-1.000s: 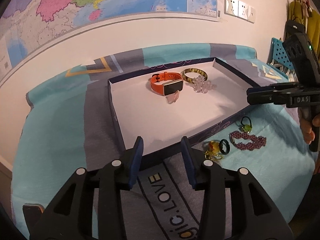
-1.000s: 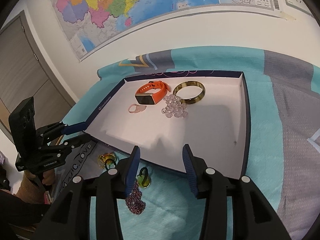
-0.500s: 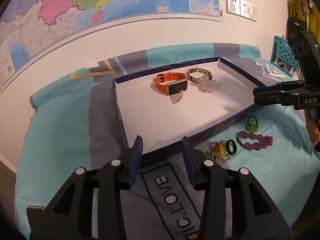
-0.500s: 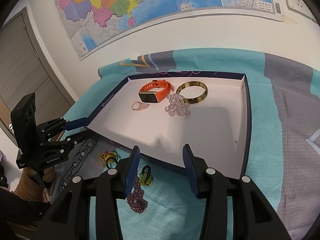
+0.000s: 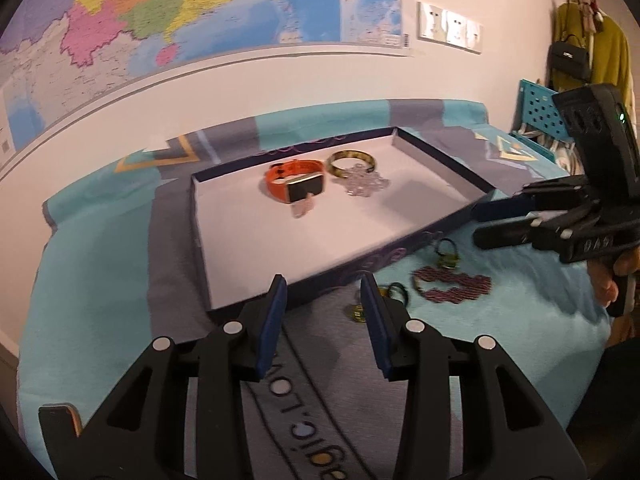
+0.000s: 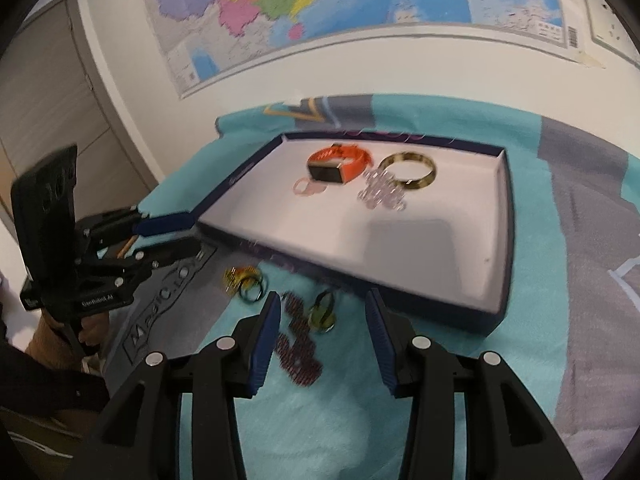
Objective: Organize jewelry
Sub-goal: 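Withdraw both open grippers from the box toward the jewelry beside it, then close the right gripper on the dark red beaded bracelet while the left gripper approaches the black ring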
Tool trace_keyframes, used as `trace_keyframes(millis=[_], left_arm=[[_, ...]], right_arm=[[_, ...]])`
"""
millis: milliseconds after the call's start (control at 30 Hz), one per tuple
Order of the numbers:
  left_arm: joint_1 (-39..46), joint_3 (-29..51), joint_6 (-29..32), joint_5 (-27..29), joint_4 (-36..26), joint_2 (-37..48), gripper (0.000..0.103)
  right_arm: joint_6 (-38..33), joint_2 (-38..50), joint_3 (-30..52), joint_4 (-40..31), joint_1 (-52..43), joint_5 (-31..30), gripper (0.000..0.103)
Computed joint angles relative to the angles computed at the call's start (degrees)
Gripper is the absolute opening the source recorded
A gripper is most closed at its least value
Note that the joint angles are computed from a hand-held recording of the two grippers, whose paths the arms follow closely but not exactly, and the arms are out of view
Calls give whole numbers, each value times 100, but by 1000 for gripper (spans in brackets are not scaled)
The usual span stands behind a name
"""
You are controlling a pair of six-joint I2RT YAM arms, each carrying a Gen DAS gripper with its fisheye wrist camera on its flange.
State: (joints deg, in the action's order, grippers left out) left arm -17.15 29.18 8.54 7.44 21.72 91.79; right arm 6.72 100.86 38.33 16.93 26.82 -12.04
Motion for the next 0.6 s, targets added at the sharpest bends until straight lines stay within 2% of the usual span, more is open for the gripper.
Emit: trace_keyframes(millis=[100, 200, 600], left_arm=[[-86, -9, -42, 76, -26, 9, 38], [-174, -31, -70, 74, -26, 21, 38], [-324, -12, -128, 153, -36, 226, 38]], right_arm=[[42, 253, 111, -32, 79, 14, 40], [117, 407, 203, -44, 96, -28, 30], [59, 171, -33, -249, 348, 58, 31]])
